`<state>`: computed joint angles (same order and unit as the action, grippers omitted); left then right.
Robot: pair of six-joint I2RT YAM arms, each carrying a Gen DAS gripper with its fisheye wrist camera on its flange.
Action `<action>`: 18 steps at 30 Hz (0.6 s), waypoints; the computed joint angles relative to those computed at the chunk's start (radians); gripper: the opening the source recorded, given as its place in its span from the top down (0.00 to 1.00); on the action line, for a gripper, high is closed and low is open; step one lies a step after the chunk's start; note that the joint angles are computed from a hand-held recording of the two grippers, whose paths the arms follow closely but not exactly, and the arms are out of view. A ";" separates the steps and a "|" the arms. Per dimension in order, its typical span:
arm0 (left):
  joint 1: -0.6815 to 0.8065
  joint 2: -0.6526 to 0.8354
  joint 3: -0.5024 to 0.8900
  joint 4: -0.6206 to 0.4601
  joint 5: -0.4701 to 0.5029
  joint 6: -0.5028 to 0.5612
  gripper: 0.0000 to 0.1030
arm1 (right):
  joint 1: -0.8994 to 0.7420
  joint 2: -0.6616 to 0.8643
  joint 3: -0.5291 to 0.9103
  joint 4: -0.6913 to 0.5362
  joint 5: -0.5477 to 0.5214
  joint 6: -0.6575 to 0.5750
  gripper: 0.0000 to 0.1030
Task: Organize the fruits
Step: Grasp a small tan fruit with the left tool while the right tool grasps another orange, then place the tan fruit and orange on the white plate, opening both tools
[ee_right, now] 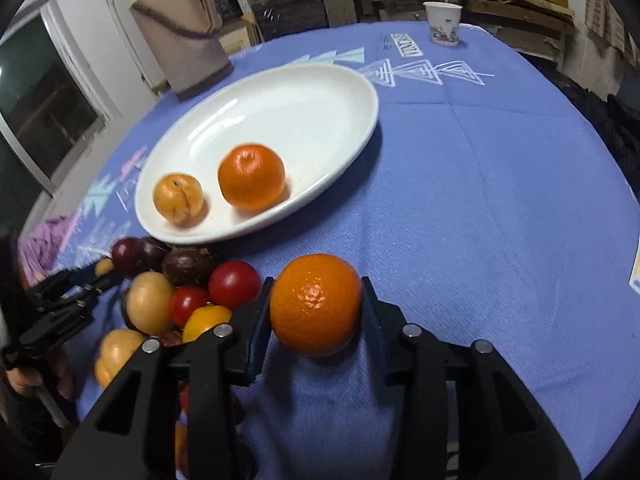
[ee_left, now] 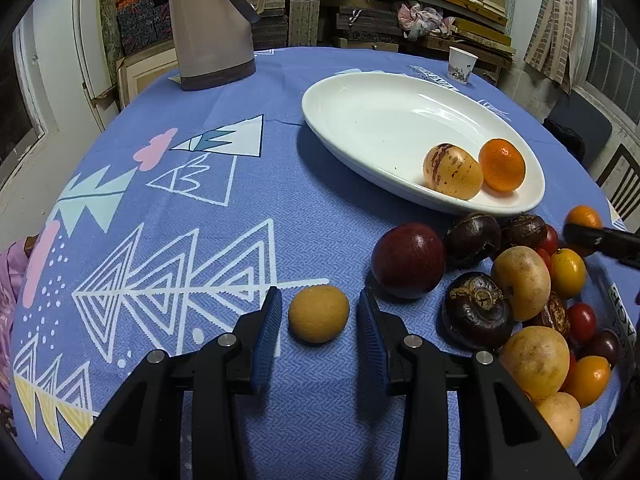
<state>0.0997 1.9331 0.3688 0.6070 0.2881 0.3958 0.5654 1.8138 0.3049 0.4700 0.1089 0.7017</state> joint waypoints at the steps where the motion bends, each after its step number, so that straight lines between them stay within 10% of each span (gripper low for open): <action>1: -0.002 -0.001 -0.002 0.004 -0.001 0.000 0.64 | -0.002 -0.024 -0.011 -0.005 -0.001 -0.004 0.61; 18: -0.037 -0.253 -0.037 -0.137 0.013 -0.021 0.73 | 0.025 -0.173 -0.020 -0.099 0.007 -0.033 0.61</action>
